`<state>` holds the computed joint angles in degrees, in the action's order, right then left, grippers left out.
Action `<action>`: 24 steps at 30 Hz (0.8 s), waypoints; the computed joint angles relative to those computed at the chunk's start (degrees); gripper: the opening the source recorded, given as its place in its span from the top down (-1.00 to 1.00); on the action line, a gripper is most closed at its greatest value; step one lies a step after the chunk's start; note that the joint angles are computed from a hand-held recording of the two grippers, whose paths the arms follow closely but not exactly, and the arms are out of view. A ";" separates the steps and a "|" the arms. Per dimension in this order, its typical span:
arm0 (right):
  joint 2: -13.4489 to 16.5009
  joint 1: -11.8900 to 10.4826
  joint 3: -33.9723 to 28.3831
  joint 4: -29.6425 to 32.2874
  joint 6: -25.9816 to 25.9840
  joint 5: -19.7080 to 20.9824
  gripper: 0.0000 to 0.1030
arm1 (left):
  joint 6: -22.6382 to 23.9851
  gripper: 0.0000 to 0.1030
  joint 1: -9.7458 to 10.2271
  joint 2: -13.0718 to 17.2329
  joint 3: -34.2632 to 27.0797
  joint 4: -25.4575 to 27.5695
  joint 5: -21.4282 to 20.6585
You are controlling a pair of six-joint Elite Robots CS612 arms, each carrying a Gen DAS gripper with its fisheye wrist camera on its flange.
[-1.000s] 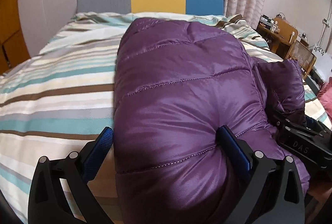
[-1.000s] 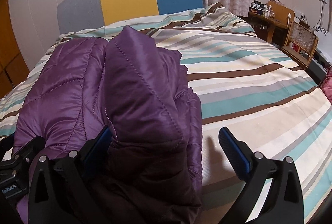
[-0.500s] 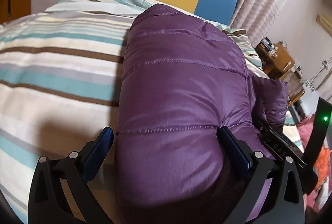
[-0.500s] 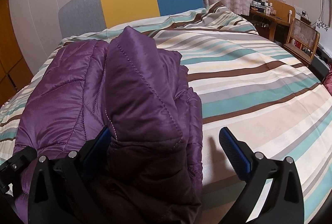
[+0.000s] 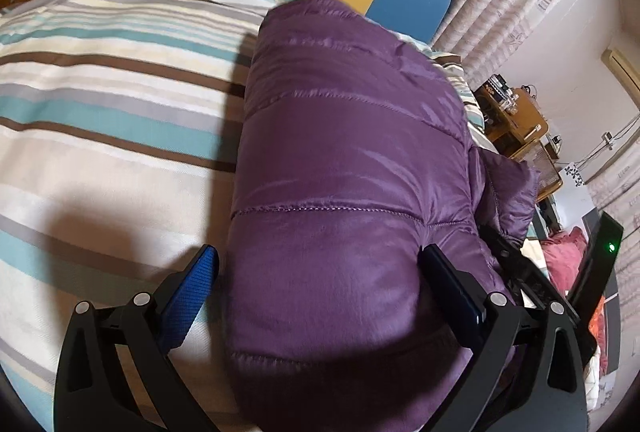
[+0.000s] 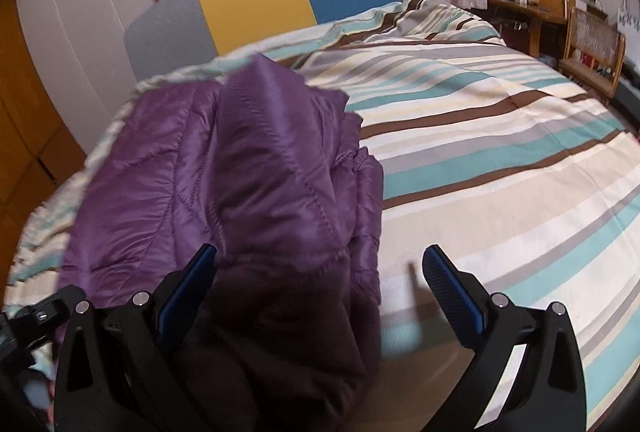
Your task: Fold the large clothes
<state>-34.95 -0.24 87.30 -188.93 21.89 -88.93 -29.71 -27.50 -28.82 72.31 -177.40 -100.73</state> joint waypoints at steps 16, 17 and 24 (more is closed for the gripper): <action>-0.10 -4.03 2.58 -1.03 8.76 20.58 -0.80 | 1.10 -0.94 0.84 1.18 -1.10 -0.08 -7.46; 0.07 -4.05 2.19 -0.40 8.45 20.88 -0.79 | 1.57 -0.94 0.71 1.21 -1.19 0.15 -7.22; 1.16 -4.30 0.72 -0.46 7.57 23.69 -0.42 | 3.18 -0.92 -0.44 0.78 -1.45 2.05 -3.60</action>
